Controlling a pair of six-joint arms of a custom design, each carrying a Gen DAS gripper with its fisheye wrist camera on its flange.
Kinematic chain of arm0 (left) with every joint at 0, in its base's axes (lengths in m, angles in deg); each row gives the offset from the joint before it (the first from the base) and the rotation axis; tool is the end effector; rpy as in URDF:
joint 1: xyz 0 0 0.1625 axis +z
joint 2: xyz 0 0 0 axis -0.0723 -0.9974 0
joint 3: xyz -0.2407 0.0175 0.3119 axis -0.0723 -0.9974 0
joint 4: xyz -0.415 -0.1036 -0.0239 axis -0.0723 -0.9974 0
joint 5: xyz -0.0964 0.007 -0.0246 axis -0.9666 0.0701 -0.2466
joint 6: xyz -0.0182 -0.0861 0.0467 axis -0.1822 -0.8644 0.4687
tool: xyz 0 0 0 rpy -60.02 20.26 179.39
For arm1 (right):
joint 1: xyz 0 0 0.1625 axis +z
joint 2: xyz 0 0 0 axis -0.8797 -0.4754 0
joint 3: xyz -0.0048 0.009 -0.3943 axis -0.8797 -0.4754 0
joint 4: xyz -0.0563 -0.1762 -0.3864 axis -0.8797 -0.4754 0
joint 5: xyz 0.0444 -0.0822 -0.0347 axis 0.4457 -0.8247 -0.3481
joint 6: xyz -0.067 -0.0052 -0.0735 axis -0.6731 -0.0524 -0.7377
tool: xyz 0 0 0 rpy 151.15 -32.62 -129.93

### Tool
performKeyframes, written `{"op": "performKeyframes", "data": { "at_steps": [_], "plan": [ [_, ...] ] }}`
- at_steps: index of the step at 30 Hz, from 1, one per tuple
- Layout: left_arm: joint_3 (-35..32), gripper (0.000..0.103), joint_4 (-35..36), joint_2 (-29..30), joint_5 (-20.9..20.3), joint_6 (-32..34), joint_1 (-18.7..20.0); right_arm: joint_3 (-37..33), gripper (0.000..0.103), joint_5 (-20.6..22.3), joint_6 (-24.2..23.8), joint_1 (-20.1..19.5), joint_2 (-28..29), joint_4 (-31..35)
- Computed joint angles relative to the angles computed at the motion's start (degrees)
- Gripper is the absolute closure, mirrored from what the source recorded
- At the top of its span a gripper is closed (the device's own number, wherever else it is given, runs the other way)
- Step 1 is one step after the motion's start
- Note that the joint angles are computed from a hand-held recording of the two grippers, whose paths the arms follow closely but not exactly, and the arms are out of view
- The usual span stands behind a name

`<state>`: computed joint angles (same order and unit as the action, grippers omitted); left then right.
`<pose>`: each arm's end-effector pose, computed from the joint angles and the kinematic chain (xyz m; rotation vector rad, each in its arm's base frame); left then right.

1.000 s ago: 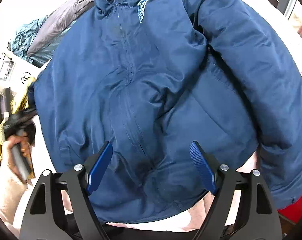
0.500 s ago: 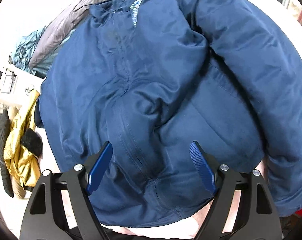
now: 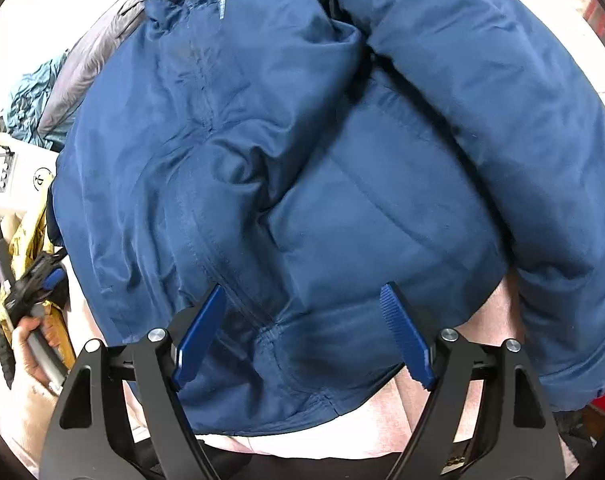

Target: Fold large clothes

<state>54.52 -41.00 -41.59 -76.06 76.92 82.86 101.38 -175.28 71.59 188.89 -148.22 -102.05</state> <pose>0.1035 -0.5086 0.3946 -0.0075 2.4063 -0.4309 0.3505 -0.3309 0.0449 -0.5652 -2.5377 0.4572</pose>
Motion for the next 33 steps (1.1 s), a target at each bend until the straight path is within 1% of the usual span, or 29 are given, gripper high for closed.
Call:
{"op": "performKeyframes", "data": {
  "at_steps": [4,7,8,9,10,11,13,15,18,19,23,26,28,30,31,32,33],
  "plan": [
    [0.6,0.032,-5.4,3.4,-1.6,-0.3,1.2,-2.1,0.024,-0.4,-1.3,1.0,1.5,0.1],
    [-0.2,0.032,-6.9,5.3,-2.7,-3.0,1.5,-3.5,0.024,-0.3,-2.1,1.4,2.3,1.8],
    [-0.4,0.034,-7.0,5.6,-3.3,-3.4,1.4,-4.0,0.024,-0.3,-2.1,1.5,2.6,2.8],
    [-0.9,0.046,-7.2,5.9,-4.7,-3.1,1.6,-4.3,0.024,-0.3,-1.9,1.6,2.7,3.4],
    [-1.4,0.054,-6.9,6.2,-6.7,-2.4,1.8,-4.4,0.024,-0.4,-1.7,1.7,2.7,4.0],
    [-1.9,0.069,-6.1,6.5,-8.1,-1.8,1.9,-4.6,0.024,-0.5,-1.4,1.8,2.8,4.4],
    [-2.4,0.075,-5.1,6.9,-8.2,-0.7,1.2,-4.6,0.024,-0.8,-0.8,1.7,2.8,5.1],
    [-3.1,0.09,-4.2,6.8,-9.6,-0.3,1.1,-4.4,0.024,-0.9,-0.6,1.6,2.6,5.1],
    [-3.0,0.094,-6.1,4.3,-11.0,1.6,-0.7,-4.6,0.024,-1.5,-0.7,1.9,2.6,5.4],
    [-3.0,0.094,-6.6,3.2,-11.2,3.3,-1.8,-4.9,0.024,-1.9,-0.8,2.1,2.8,5.6],
    [-3.0,0.095,-8.0,-1.2,-9.2,10.5,-7.2,-5.7,0.024,-2.3,-1.9,2.4,3.5,6.1],
    [-5.0,0.096,-10.5,-2.1,-6.4,13.5,-10.7,-6.0,0.024,-2.5,-2.7,2.4,3.8,5.9],
    [-6.3,0.097,-13.6,-2.5,-2.7,16.2,-13.6,-6.3,0.024,-2.8,-3.1,2.7,4.0,5.8],
    [-7.3,0.097,-16.6,-2.3,1.6,20.8,-16.3,-6.2,0.024,-3.4,-3.1,3.0,3.8,5.5],
    [-7.9,0.097,-17.0,-2.4,3.5,23.4,-17.4,-6.2,0.024,-3.5,-3.2,3.1,3.8,5.3],
    [-8.4,0.097,-16.5,-2.3,4.5,24.5,-18.0,-6.0,0.024,-3.4,-3.3,3.0,3.7,4.6],
    [-8.0,0.097,-17.3,-2.2,6.3,26.1,-18.9,-5.9,0.024,-3.2,-3.5,2.8,3.7,4.1]
  ]
}}
